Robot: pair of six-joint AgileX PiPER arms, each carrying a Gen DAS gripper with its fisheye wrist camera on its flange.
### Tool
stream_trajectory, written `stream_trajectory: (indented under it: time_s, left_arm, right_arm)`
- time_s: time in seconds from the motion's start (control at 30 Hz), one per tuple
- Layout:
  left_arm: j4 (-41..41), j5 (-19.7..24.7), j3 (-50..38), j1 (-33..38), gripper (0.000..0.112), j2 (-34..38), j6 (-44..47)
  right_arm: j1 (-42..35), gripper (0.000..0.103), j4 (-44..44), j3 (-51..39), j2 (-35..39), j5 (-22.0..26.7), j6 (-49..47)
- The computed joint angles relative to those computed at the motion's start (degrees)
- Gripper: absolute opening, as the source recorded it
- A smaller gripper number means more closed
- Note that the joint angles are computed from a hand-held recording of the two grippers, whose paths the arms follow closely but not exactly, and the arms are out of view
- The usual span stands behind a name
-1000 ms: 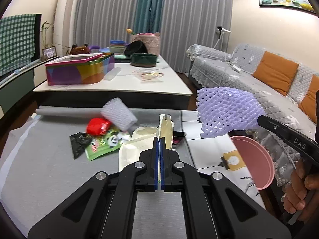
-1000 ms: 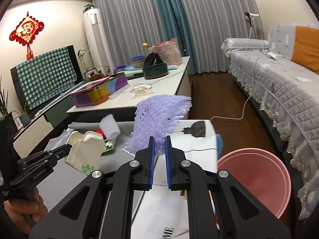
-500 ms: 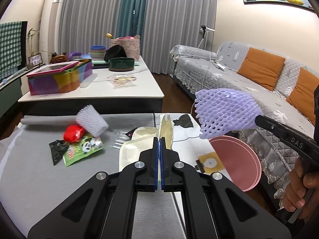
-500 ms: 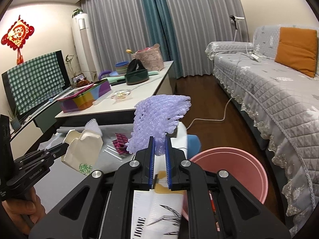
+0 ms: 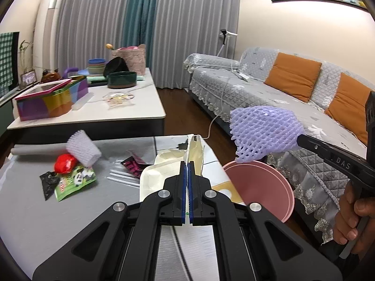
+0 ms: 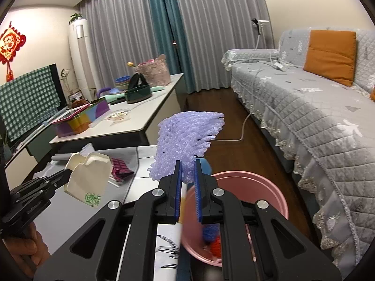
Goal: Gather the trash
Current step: 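Carry the white paper bag and lavender net with both tools over the pink bucket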
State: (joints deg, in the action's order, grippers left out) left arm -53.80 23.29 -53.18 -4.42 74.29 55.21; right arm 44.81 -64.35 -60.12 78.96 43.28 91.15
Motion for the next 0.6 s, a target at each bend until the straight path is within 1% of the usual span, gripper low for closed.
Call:
stream_trajectory:
  time_s: [0.13, 0.27, 0.37, 0.47, 0.6]
  left_arm:
    - [-1.42, -0.06, 0.30, -2.08, 0.001, -0.13, 1.11]
    - [-3.41, 1.25, -0.29, -4.12, 0.001, -0.01, 3.70]
    - [-3.39, 2.30, -1.47, -5.64, 0.001, 0.76, 3.80]
    - [-3.52, 1.68, -2.44, -8.30, 0.001, 1.67, 3.70]
    - [-4.76, 1.14, -3.98, -11.45, 0.001, 3.55, 3.97]
  right_arm:
    - [-0.99, 0.010, 0.92, 0.83, -1.19, 0.98, -0.96]
    - [-2.92, 0.010, 2.35, 1.84, -2.62, 1.70, -2.03]
    - [-4.29, 0.010, 2.88, 2.38, -3.49, 2.55, -2.40]
    - [-5.44, 0.010, 2.95, 2.83, -4.07, 3.50, -2.93]
    - [-6.74, 0.010, 2.94, 4.14, -5.18, 3.51, -3.12]
